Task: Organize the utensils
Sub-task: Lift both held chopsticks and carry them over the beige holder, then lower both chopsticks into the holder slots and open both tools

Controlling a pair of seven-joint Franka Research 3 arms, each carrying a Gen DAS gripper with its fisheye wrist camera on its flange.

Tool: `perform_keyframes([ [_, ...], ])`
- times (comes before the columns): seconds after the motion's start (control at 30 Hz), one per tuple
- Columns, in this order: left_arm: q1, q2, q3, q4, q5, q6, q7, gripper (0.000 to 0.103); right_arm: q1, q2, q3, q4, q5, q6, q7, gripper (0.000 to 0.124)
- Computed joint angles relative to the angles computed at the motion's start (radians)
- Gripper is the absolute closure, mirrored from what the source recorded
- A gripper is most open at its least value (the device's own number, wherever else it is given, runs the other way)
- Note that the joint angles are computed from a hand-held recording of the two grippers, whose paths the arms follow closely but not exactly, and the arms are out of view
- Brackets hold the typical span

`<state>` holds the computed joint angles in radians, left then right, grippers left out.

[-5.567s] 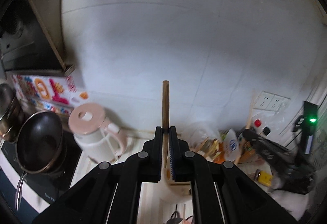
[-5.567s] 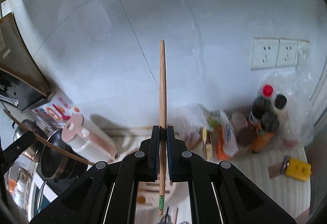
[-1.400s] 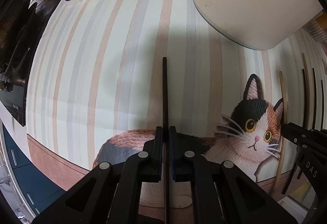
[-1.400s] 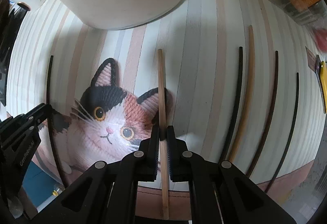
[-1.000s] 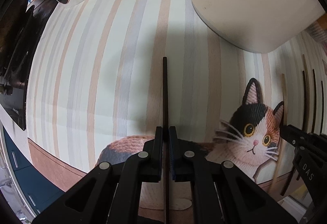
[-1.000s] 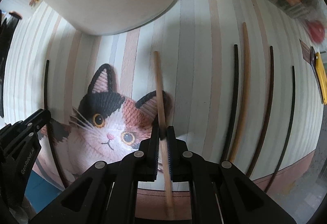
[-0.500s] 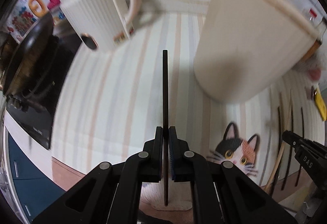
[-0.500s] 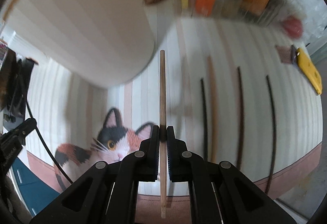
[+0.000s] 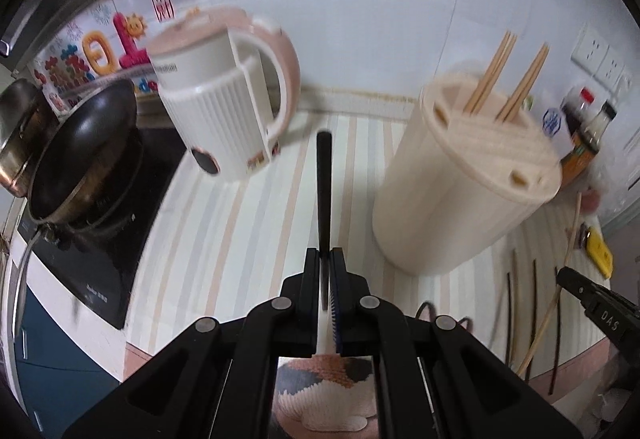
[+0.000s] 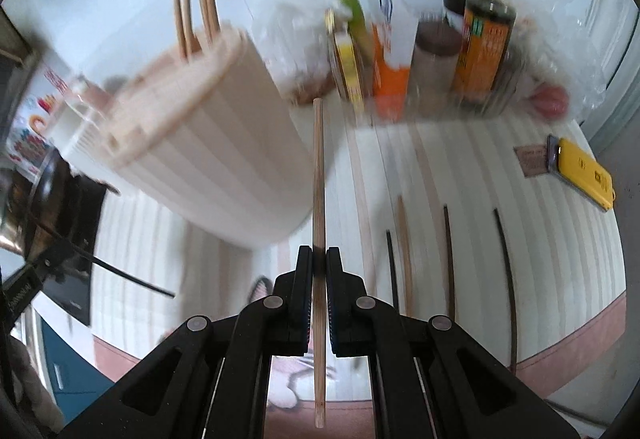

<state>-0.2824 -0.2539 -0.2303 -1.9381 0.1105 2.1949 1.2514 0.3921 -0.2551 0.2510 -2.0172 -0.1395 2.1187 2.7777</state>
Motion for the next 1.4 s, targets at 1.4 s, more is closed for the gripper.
perform_keyframes([
  [1.4,-0.078,0.535,-0.041,0.894,-0.077,-0.297,0.060,0.099,-0.003,0.331,-0.166,0.459,-0.456,0.284,0.024,0.117],
])
